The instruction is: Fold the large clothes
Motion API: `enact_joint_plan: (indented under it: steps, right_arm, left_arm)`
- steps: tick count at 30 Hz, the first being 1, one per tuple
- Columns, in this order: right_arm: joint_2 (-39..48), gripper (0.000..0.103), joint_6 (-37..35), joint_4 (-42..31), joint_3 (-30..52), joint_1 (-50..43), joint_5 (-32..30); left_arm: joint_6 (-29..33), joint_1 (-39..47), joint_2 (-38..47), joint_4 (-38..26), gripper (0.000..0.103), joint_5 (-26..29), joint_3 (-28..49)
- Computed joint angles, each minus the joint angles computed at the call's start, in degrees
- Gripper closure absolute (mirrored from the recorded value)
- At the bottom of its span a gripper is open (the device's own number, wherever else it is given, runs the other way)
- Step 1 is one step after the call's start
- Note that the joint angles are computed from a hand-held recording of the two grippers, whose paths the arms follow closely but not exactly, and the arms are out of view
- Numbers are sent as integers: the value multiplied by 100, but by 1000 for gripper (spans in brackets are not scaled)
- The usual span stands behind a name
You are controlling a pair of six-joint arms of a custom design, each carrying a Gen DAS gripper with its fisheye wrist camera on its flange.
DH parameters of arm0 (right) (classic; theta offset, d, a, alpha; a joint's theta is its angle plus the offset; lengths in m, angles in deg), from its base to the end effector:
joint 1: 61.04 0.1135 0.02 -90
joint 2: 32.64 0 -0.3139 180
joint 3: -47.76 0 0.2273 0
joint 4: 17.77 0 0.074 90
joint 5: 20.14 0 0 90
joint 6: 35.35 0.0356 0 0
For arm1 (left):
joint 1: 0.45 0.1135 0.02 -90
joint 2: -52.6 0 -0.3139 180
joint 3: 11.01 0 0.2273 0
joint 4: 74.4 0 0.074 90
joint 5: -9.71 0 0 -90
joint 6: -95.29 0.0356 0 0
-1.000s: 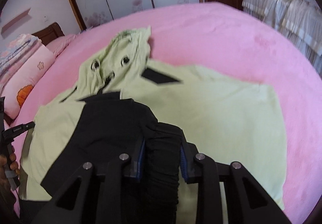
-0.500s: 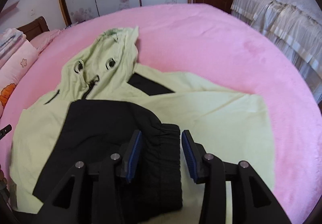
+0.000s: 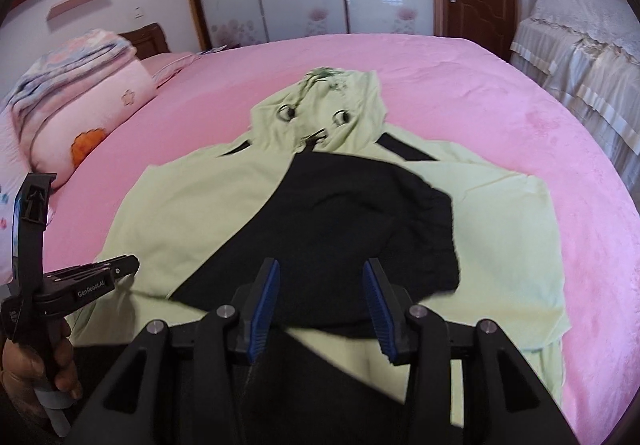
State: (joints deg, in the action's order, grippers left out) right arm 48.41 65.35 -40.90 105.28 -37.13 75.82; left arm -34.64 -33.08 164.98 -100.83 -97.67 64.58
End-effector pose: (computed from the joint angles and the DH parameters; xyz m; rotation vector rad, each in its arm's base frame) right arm 0.2343 0.0998 0.2533 -0.2253 2.3750 0.1634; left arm 0.3175 -0.1907 0.1712 -0.2589 2.5783 -0.0457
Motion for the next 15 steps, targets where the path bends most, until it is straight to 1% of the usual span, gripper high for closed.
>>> enact_joint_plan:
  steps: [3, 4, 6, 8, 10, 11, 12, 13, 15]
  right_arm:
    - [-96, 59, -2, -13, -226, 209, 168]
    - [-63, 59, 15, 14, -270, 225, 231]
    - [-52, 59, 107, 47, -344, 195, 234]
    - [12, 59, 223, 125, -381, 70, 149]
    - [93, 59, 348, 173, -370, -51, 81]
    - [136, 59, 399, 215, -362, -128, 14]
    - [182, 59, 429, 244, -344, -194, -61]
    - [229, 59, 479, 234, -312, -237, -133]
    - [305, 59, 520, 252, -266, -279, -232]
  left_arm:
    - [70, -58, -280, -260, 92, -509, -487]
    - [119, 13, -330, -297, 92, -562, -615]
    - [217, 205, -365, -235, 92, -501, -820]
    - [404, 408, -377, -77, 92, -245, -933]
    - [555, 405, -259, -119, 91, -327, -779]
    - [592, 371, -175, -156, 90, -398, -663]
    - [682, 333, -112, -139, 82, -474, -566]
    - [708, 314, -26, -161, 77, -553, -453]
    - [718, 306, 163, -229, 76, -692, -213]
